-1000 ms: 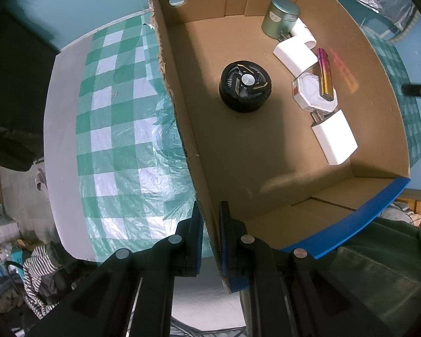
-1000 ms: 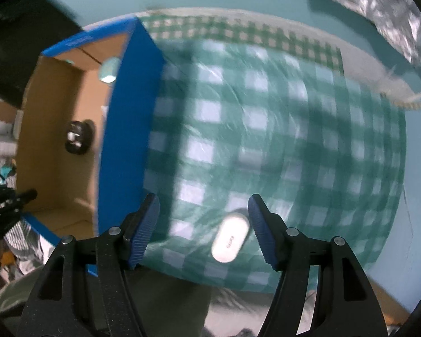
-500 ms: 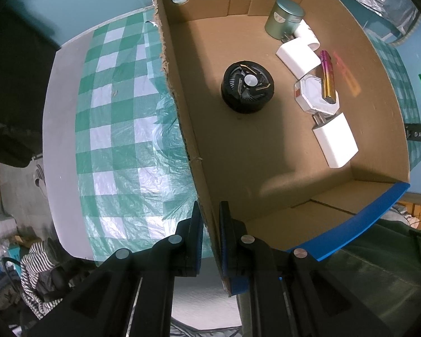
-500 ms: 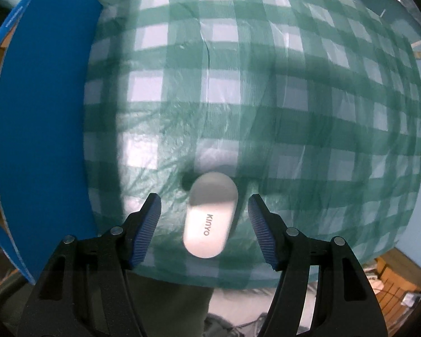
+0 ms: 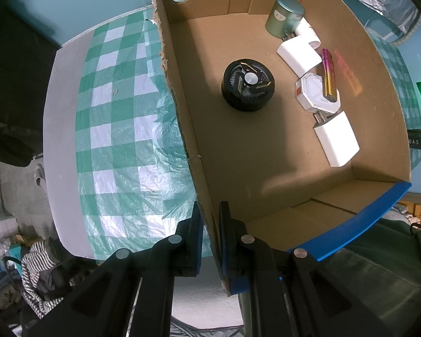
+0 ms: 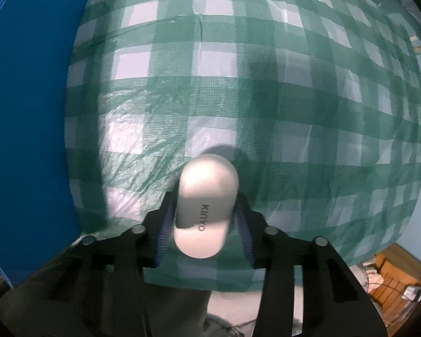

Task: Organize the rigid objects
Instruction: 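Carry the KINYO device into the box and open the right gripper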

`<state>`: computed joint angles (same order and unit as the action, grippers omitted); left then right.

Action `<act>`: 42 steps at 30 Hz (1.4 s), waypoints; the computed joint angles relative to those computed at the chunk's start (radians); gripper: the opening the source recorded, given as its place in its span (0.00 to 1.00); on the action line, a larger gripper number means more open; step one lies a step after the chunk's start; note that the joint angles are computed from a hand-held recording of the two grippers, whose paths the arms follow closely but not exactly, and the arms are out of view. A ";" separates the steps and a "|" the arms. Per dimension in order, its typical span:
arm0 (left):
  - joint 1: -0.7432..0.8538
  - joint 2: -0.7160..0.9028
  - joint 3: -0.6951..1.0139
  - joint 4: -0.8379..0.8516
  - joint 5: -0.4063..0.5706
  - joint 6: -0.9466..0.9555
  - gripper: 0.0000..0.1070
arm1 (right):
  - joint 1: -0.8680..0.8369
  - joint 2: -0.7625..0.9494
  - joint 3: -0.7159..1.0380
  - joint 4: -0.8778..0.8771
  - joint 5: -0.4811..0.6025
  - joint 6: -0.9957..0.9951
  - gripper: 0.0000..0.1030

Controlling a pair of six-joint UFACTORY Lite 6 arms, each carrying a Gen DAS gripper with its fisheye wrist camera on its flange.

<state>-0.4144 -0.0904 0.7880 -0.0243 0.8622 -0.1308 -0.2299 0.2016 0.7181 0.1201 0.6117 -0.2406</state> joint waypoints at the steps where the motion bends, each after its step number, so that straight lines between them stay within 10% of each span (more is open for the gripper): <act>1: 0.000 0.000 0.000 -0.001 0.000 -0.001 0.09 | 0.003 -0.018 -0.021 0.000 -0.004 -0.002 0.36; 24: 0.016 -0.008 -0.006 -0.005 -0.005 0.001 0.09 | 0.217 -0.282 0.086 0.052 0.249 -0.005 0.36; 42: 0.015 -0.018 -0.025 0.000 -0.013 -0.034 0.09 | 0.320 0.024 0.648 0.060 0.426 -0.091 0.36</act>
